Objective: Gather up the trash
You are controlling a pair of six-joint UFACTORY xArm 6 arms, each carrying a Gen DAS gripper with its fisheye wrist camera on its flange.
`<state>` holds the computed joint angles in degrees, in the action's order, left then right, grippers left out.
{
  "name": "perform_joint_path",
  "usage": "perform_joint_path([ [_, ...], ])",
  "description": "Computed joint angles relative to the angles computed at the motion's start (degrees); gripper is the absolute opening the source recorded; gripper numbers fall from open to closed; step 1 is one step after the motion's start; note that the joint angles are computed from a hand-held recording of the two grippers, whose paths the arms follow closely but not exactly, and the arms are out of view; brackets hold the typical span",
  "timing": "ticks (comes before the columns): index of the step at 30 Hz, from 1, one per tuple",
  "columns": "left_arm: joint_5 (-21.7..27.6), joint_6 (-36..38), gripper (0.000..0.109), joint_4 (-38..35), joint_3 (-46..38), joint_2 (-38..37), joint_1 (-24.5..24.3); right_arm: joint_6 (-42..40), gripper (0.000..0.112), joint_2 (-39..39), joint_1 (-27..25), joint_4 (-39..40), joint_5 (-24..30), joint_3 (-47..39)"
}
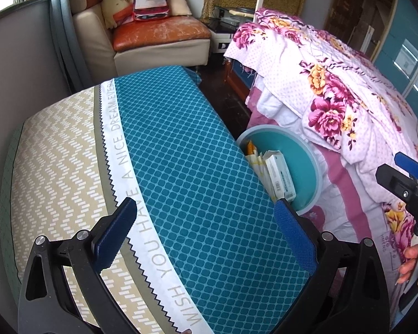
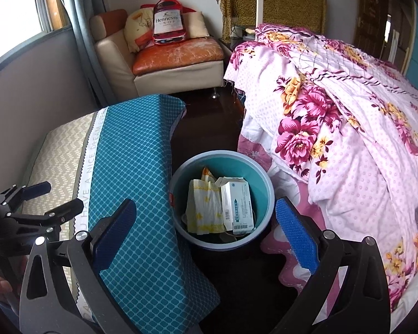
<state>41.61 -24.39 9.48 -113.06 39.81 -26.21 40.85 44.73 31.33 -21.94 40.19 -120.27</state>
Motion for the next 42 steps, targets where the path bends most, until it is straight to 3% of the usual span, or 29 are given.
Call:
perform_joint_path([
  [15,-2.9,-2.7,0.099,2.1,9.2,-4.7,0.0,2.5,0.096,-3.5,1.5,-1.7,-1.9,7.7],
  [37,-2.9,-2.0,0.099,0.8,7.9,-1.6,1.2,-2.1,0.096,5.6,1.4,3.3,4.6,-4.2],
  [42,-6.9,0.5,0.099,-3.5,10.4,-2.4,1.7,-2.8,0.096,8.0,1.2,4.4,6.1,-7.4],
])
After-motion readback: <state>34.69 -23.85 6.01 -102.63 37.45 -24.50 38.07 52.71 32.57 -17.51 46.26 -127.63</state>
